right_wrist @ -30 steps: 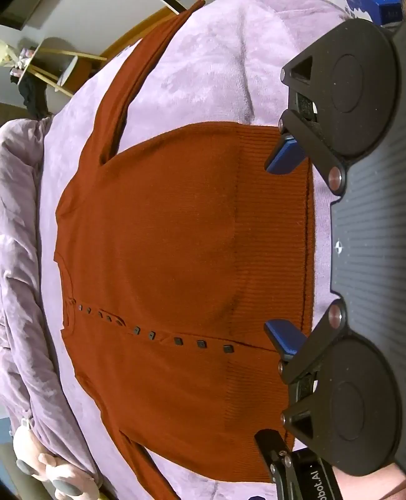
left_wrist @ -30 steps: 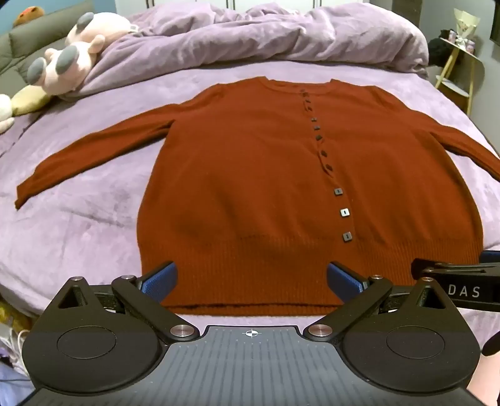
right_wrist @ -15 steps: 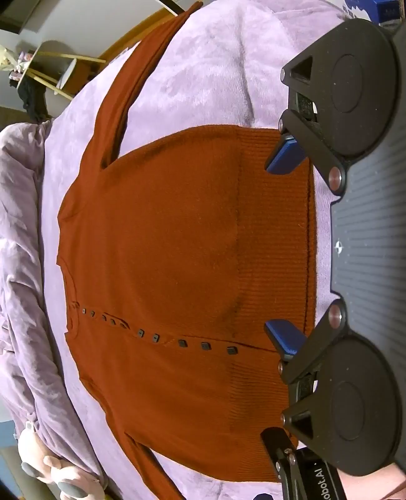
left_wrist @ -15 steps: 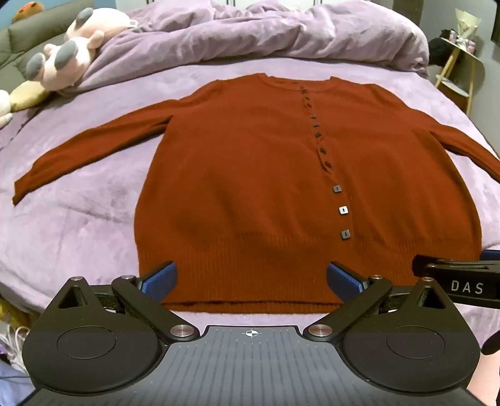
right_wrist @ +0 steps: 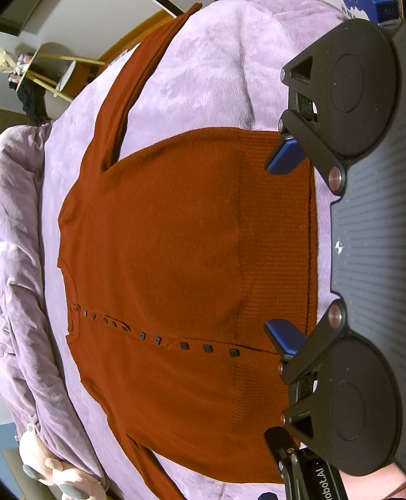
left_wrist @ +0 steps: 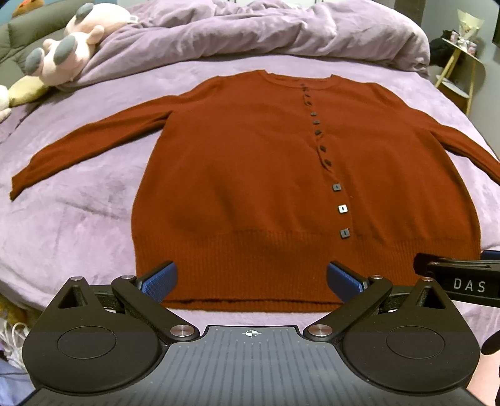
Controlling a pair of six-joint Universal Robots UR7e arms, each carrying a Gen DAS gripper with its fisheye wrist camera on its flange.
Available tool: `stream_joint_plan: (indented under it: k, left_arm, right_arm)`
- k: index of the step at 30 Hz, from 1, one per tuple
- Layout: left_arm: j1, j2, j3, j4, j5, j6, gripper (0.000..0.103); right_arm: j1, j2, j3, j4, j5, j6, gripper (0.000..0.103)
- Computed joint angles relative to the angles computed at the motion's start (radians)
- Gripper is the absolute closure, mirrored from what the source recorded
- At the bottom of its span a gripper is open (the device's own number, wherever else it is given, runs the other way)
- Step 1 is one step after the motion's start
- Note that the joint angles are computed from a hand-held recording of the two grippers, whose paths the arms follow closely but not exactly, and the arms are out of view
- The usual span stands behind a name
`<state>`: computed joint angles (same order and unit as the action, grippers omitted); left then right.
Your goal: Fold small clothes
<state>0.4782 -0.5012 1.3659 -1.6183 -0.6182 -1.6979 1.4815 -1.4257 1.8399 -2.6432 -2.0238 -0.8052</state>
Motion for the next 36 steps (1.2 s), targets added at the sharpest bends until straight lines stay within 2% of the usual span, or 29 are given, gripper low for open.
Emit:
stream_joint_plan:
  k: [36]
  left_arm:
    - [0.006,-0.011,0.005,-0.009,-0.021,-0.019,0.000]
  right_arm:
    - [0.000,0.005,0.003,-0.018,0.003,0.001,0.004]
